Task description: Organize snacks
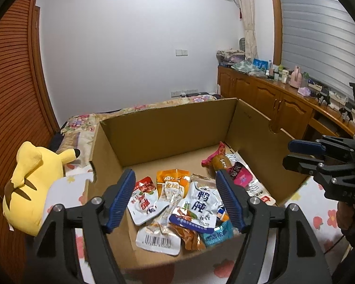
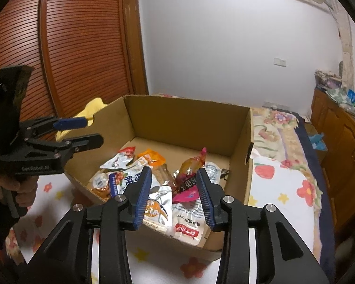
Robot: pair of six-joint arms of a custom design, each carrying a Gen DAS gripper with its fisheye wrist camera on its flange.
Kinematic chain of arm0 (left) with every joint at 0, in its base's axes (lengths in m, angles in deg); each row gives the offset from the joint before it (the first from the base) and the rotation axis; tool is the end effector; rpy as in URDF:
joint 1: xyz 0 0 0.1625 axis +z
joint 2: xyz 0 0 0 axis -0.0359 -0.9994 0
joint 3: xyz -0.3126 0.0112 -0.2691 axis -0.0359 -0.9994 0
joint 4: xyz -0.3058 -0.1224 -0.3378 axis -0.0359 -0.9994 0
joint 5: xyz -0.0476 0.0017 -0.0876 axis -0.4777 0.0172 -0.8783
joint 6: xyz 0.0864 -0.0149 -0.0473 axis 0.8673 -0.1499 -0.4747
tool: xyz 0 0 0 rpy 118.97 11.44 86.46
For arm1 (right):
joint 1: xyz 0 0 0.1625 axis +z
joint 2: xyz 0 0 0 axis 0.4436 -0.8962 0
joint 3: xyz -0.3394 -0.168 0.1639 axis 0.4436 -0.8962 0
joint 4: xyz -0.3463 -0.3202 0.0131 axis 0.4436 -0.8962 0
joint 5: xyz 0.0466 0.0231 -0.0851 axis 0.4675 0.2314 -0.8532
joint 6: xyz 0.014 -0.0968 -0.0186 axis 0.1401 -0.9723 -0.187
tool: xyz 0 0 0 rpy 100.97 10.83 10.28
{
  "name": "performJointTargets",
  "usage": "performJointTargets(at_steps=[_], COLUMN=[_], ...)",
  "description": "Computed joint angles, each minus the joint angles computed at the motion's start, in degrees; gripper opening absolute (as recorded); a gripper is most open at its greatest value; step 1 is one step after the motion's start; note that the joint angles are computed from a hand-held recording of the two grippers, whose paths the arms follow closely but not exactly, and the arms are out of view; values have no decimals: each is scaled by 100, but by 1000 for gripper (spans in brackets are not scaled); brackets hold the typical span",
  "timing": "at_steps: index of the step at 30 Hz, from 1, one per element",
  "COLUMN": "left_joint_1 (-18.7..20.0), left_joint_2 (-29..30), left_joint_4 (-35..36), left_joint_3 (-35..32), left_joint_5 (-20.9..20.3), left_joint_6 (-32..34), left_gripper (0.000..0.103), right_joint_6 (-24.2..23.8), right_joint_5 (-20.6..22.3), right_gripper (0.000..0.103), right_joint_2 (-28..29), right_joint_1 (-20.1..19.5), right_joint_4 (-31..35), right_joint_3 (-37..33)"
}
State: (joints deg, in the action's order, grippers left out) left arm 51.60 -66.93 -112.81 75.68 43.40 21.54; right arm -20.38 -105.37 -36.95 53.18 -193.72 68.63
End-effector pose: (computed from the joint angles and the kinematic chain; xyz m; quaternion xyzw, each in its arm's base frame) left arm -0.3160 -0.6940 -0.0143 0.2361 0.8244 -0.4156 0.3031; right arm 0.0067 -0.7499 0.2844 0.4160 -0.8395 0.3080 0.1653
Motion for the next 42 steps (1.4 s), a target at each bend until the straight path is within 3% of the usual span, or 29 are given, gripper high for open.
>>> performJointTargets(at_steps=[8,22,34,42], left_joint_1=[-293,-850,-1089,-1208], left_joint_2=[-297,-463,-365,-364], left_joint_4=[-624,-1969,-2166,-2343], left_joint_3=[629,1303,1391,1523], left_joint_5=[185,757,1143,1173], left_joint_6=[55,482,365,129], left_gripper=[77,96,99,101], right_joint_6=[71,144,337,473], right_joint_5=[132,415,592,573], right_gripper=[54,80,90,95], right_joint_2=[-377,-1031,-1313,-1436], right_joint_1=[27,52,9,-21], right_joint_4=[-501,-1460,-2001,-2260], right_joint_3=[544,1471,1906,2084])
